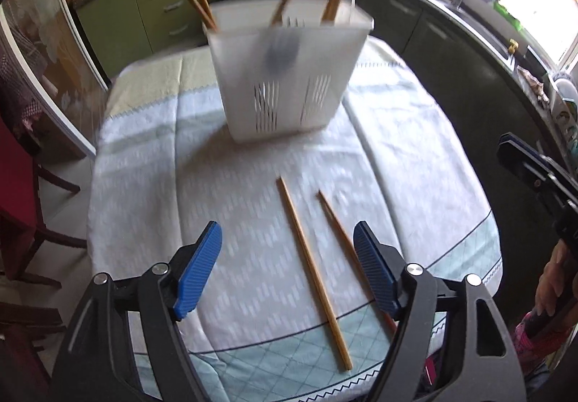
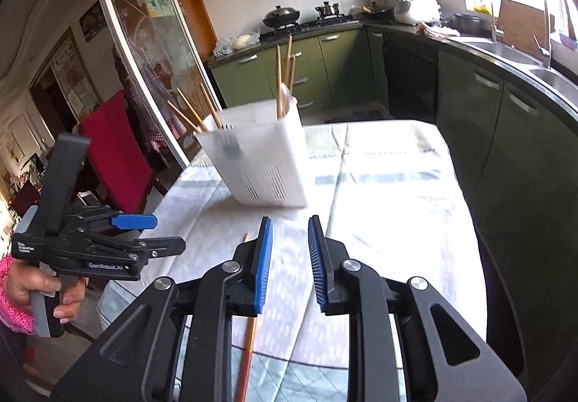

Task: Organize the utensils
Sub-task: 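Lower the left tool onto a chopstick and close on it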

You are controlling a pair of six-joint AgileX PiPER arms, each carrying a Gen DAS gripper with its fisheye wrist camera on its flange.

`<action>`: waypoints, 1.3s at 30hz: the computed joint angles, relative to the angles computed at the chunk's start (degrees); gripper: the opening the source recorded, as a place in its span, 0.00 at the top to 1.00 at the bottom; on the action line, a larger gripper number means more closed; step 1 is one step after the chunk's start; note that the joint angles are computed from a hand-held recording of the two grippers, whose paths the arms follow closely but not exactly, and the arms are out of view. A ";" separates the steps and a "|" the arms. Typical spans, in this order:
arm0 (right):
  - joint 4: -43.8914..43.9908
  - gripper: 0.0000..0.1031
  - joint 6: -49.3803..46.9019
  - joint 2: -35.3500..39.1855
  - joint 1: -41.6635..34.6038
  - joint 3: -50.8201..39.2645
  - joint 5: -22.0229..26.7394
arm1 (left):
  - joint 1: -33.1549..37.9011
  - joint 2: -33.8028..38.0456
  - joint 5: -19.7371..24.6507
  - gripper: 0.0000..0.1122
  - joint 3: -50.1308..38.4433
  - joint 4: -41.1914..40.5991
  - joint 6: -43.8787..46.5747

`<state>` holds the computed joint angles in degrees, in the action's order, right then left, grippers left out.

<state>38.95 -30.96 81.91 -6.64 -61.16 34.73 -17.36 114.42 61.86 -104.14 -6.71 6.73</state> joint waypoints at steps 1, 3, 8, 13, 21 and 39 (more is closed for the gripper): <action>1.43 0.80 -1.61 -0.44 -0.84 2.05 -0.05 | -0.28 1.62 0.54 0.41 0.12 0.02 -1.07; 5.69 0.80 -6.12 -1.29 -3.28 5.79 0.02 | -0.94 5.02 1.99 0.59 -0.69 0.31 -3.43; 13.21 0.80 -15.12 -2.90 -8.77 11.85 1.63 | -2.88 10.11 1.10 0.62 -3.33 3.66 -10.50; 15.97 0.79 -18.52 -2.65 -11.67 12.85 3.37 | -3.99 13.28 1.18 0.63 -6.51 5.37 -14.73; 16.37 0.77 -18.27 -1.61 -11.77 11.91 3.82 | -5.99 17.46 3.06 0.79 -12.52 8.37 -18.14; -4.06 0.77 1.57 14.13 4.01 -3.89 8.02 | 0.04 12.16 1.04 0.94 -3.79 8.70 -12.76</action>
<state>34.90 -29.38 96.04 -2.63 -65.05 42.74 -17.32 126.58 62.91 -107.92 1.99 -6.03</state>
